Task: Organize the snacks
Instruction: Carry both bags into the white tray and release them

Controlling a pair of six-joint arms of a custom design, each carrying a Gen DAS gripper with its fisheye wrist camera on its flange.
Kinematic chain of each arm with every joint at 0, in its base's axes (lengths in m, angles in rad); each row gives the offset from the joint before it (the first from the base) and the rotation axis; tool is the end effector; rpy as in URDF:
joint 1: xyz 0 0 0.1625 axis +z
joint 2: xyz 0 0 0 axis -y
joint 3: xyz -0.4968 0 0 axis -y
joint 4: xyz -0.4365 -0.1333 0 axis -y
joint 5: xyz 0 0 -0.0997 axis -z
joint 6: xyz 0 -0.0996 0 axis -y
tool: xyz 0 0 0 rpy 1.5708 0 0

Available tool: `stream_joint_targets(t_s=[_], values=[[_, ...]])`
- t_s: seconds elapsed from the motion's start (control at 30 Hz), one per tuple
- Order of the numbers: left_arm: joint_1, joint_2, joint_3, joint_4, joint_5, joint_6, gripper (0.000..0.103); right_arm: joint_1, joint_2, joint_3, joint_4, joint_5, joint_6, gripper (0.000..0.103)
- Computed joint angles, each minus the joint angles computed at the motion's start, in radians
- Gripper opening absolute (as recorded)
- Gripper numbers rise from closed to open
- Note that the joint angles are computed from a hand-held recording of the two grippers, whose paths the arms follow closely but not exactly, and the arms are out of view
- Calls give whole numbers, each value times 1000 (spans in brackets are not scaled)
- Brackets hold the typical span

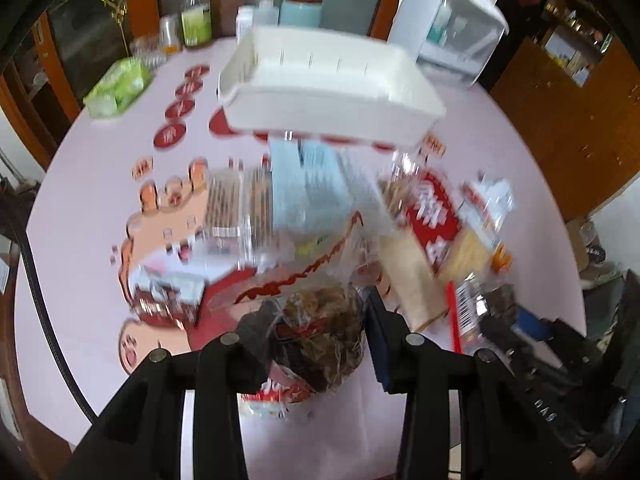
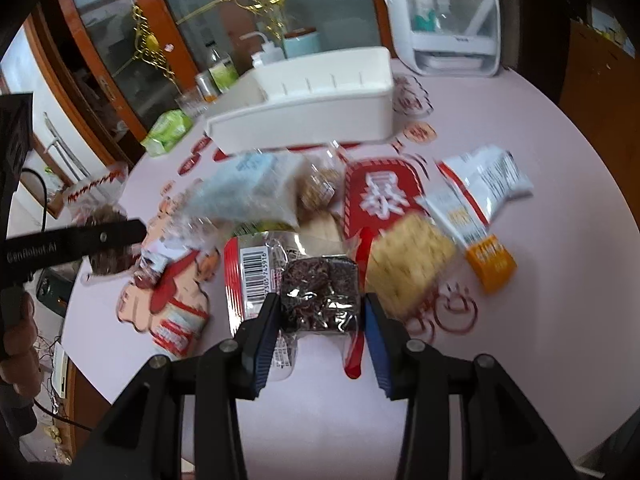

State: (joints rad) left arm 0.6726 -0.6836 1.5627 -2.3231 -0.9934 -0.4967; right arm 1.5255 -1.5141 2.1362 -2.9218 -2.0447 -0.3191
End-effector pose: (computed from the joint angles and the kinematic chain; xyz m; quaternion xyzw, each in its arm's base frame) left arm -0.4712 -0.6153 0.0447 0.2084 0.9339 -0.1359 0.2568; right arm 0.0644 -0.5197 0.4044 0.0411 -0.9111 0.3010 0.2785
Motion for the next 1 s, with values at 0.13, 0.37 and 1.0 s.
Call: stream_joint_targets(t_s=[0.13, 0.37, 1.0], values=[[2, 14, -64, -5, 48, 59, 39, 37, 43, -63, -21, 4, -29, 42], [21, 84, -229, -25, 133, 170, 39, 97, 154, -241, -56, -5, -56, 42], [133, 585, -1177, 235, 225, 401, 40, 87, 534, -838, 44, -112, -9, 42]])
